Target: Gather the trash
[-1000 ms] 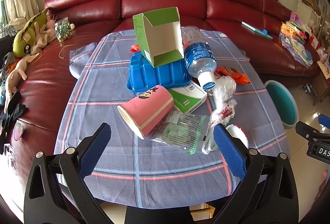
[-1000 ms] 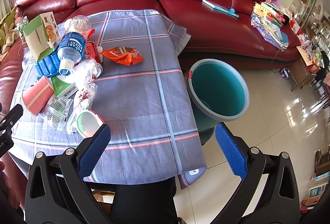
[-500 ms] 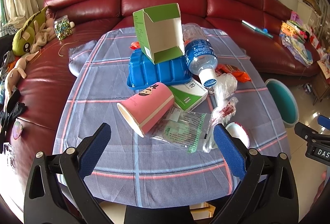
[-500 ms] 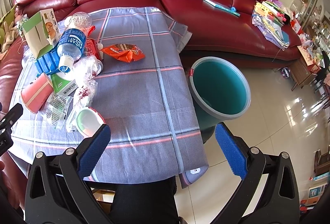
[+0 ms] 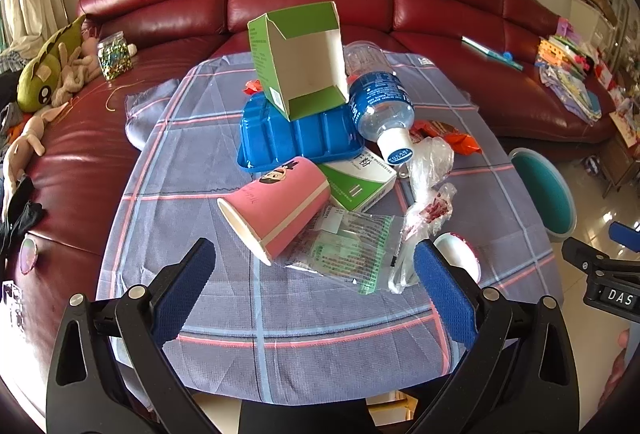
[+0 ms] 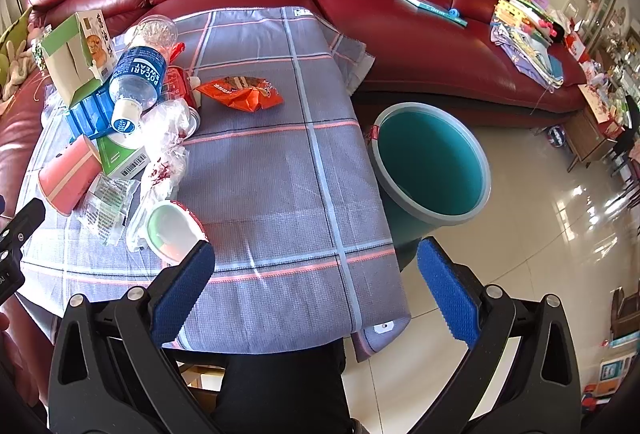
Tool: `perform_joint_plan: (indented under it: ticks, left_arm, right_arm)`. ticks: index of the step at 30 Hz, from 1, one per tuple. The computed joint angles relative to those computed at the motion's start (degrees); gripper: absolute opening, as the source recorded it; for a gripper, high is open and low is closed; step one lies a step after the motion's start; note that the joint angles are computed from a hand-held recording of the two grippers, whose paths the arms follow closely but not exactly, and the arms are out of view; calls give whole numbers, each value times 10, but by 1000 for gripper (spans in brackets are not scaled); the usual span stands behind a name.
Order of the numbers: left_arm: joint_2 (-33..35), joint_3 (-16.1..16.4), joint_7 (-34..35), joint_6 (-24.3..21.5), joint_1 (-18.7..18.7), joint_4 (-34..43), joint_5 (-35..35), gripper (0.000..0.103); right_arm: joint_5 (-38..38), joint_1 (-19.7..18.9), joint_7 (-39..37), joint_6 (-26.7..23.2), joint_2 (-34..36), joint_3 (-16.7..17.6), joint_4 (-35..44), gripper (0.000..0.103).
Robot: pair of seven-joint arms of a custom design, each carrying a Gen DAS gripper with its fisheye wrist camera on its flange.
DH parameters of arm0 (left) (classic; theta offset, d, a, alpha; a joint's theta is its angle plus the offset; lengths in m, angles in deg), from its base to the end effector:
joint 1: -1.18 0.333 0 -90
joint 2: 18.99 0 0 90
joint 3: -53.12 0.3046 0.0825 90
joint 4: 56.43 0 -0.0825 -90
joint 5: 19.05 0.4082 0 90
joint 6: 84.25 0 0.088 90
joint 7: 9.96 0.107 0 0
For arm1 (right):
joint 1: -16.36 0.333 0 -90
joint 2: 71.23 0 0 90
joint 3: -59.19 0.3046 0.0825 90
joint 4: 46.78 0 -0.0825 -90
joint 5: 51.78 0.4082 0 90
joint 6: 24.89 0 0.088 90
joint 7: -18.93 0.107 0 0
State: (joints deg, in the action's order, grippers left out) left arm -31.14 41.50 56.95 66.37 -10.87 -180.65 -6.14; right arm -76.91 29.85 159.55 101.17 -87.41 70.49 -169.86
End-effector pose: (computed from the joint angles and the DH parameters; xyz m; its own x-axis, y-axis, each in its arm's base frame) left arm 0.5101 -0.2363 0.5390 -0.1793 -0.9838 0.0037 -0.7559 0.1354 -0.6406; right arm 0.4836 0.2150 0.5375 -0.2672 -0.9594 0.0905 -0.8378 0.1849 -0.5138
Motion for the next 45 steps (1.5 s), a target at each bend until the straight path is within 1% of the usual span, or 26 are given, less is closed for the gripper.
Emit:
perform_joint_plan:
  ticks: [2, 5, 8, 10, 11, 13, 16, 17, 19, 21, 23, 25, 29, 30, 31, 32, 33, 34, 35, 36, 38, 39, 41, 43, 45]
  left_arm:
    - [4, 2, 6, 3, 0, 3, -1, 99]
    - [12, 14, 39, 13, -5, 8, -36, 99]
    - [22, 25, 75, 33, -6, 13, -73, 99]
    - [32, 34, 107, 30, -8, 23, -109, 99]
    - [39, 34, 115, 20, -5, 33, -116, 99]
    - [55, 27, 104, -3, 8, 57, -94, 99]
    - [78, 14, 39, -16, 30, 94, -15, 99]
    - [90, 13, 28, -21, 33, 113, 2, 99]
    - [111, 14, 7, -20, 37, 143, 29, 99]
    - [132, 15, 17, -11, 39, 169, 26, 99]
    - [155, 16, -10, -23, 37, 202, 63, 99]
    - [176, 17, -16, -32, 34, 229, 81, 97]
    - [212, 14, 6, -44, 35, 274, 48, 72]
    - [222, 15, 6, -50, 33, 287, 49, 67]
    - [230, 16, 5, -54, 32, 296, 48, 65]
    - [238, 16, 6, -56, 32, 305, 45, 58]
    - [244, 16, 10, -57, 32, 312, 39, 45]
    - [252, 16, 17, -59, 34, 320, 32, 34]
    - [257, 14, 26, -63, 36, 326, 23, 16]
    - [259, 15, 31, -65, 37, 328, 19, 9]
    - [258, 16, 43, -62, 40, 323, 14, 7]
    - [256, 15, 52, -61, 44, 320, 6, 7]
    - [254, 15, 66, -60, 50, 316, -9, 7]
    - [255, 11, 87, -59, 59, 315, -36, 8]
    - [255, 13, 95, -59, 61, 314, -40, 8]
  right_arm:
    - [5, 1, -6, 3, 6, -2, 4, 97]
    - [24, 5, -25, 11, 20, -10, 15, 97]
    - [31, 6, -37, 8, 40, -14, 34, 97]
    - [33, 8, -45, 9, 54, -17, 48, 97]
    - [33, 10, -48, 8, 62, -19, 56, 97]
    - [39, 13, -59, 10, 79, -25, 74, 97]
    - [45, 18, -71, 12, 101, -33, 99, 97]
    - [46, 20, -74, 13, 108, -36, 106, 97]
    - [52, 23, -83, 15, 125, -42, 127, 97]
    - [65, 26, -96, 17, 140, -48, 146, 97]
    - [81, 29, -113, 20, 158, -55, 169, 97]
    - [97, 31, -131, 26, 176, -61, 194, 97]
    - [145, 31, -159, 26, 218, -74, 256, 97]
    - [155, 32, -165, 22, 230, -77, 275, 97]
    - [164, 33, -170, 17, 242, -80, 295, 97]
    - [170, 35, -175, 14, 254, -82, 314, 97]
    - [178, 36, -182, 12, 269, -84, 336, 97]
    - [187, 37, -188, 8, 284, -86, 358, 97]
    - [193, 40, -192, 3, 299, -88, 381, 97]
    - [200, 42, -199, 1, 311, -89, 399, 97]
    - [210, 46, -213, -9, 338, -92, 439, 96]
    - [218, 48, -221, -13, 354, -93, 461, 93]
    - [235, 51, -232, -28, 386, -94, 508, 91]
    - [260, 50, -250, -56, 434, -92, 576, 90]
    - [277, 52, -263, -95, 489, -92, 655, 83]
